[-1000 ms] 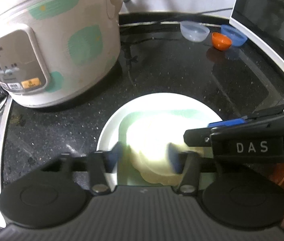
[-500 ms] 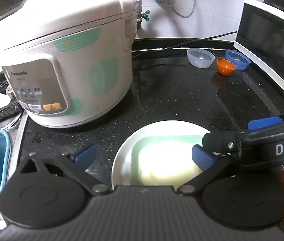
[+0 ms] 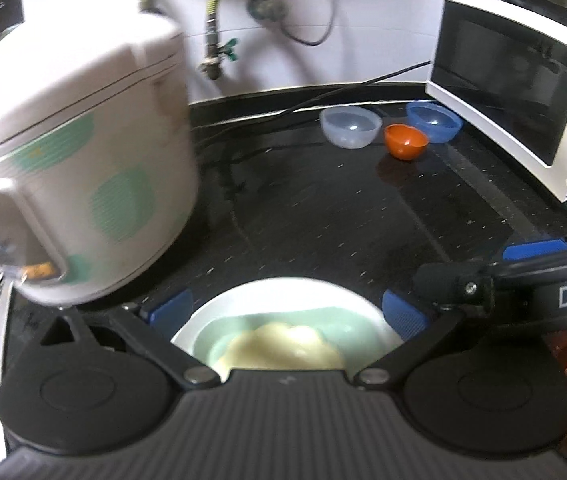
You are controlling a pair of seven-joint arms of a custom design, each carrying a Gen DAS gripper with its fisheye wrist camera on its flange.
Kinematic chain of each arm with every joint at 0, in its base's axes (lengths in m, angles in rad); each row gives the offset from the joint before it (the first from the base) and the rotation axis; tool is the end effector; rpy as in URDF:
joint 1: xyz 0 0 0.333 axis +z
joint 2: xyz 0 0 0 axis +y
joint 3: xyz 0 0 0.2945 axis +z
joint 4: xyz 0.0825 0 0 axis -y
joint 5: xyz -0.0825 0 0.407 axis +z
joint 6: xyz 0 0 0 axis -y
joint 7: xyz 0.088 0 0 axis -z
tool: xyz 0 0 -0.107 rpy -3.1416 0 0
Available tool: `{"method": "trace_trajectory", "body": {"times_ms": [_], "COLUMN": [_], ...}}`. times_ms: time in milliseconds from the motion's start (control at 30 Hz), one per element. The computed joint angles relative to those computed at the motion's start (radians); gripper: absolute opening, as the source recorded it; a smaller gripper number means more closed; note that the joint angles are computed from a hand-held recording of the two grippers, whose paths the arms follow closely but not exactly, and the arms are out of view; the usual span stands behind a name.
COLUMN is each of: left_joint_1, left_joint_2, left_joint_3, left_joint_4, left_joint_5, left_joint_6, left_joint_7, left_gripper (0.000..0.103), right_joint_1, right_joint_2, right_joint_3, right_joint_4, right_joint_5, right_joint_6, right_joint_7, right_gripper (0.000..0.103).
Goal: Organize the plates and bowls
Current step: 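Lower the cream plate onto the mint-green plate and open the right gripper, then move the right gripper to the blue bowl and grasp its rim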
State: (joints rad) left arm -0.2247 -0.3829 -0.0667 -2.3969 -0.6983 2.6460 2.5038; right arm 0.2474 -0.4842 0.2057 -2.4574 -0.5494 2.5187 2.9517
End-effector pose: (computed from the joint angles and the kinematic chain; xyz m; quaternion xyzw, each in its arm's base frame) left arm 0.4845 -0.1292 0.4970 -0.3849 0.8420 -0.3434 0.1580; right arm 0.4227 0.2163 0.4962 -0.4534 0.8176 -0.2235 0.2756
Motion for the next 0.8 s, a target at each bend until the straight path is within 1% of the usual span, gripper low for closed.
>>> {"method": "trace_trajectory", "body": {"times_ms": [233,333,500,633,733,800], "left_joint_1": [-0.053,-0.071,-0.088,-0.095,-0.094,-0.099], "left_joint_2": [0.070,0.110,0.192,0.290,0.383,0.449], "left_joint_3": [-0.031,-0.053,-0.097,-0.141,-0.171,-0.188], "left_joint_4": [0.074,0.113,0.196,0.284,0.373,0.434], "left_joint_5": [-0.045,-0.058,-0.049,-0.004,0.074,0.153], "left_joint_6": [0.029,0.052,0.093,0.160,0.189,0.220], "left_joint_7": [0.025,0.032,0.009,-0.041,-0.111,-0.171], "left_gripper": [0.103,0.103,0.103,0.103,0.103,0.103], "right_joint_1": [-0.059,-0.097,-0.168,-0.247,-0.308,-0.341], "right_joint_2": [-0.131,-0.174,-0.232,-0.240,-0.216,-0.186], "right_joint_3": [0.003,0.001,-0.005,-0.011,-0.007,-0.005], "right_joint_4": [-0.082,-0.107,-0.141,-0.149,-0.139,-0.123], "right_joint_5": [-0.030,-0.056,-0.103,-0.165,-0.211,-0.246], "right_joint_6": [-0.055,-0.072,-0.092,-0.081,-0.075,-0.074], "right_joint_7": [0.082,0.105,0.149,0.196,0.268,0.322], "right_gripper": [0.103,0.103,0.103,0.103,0.103,0.103]}}
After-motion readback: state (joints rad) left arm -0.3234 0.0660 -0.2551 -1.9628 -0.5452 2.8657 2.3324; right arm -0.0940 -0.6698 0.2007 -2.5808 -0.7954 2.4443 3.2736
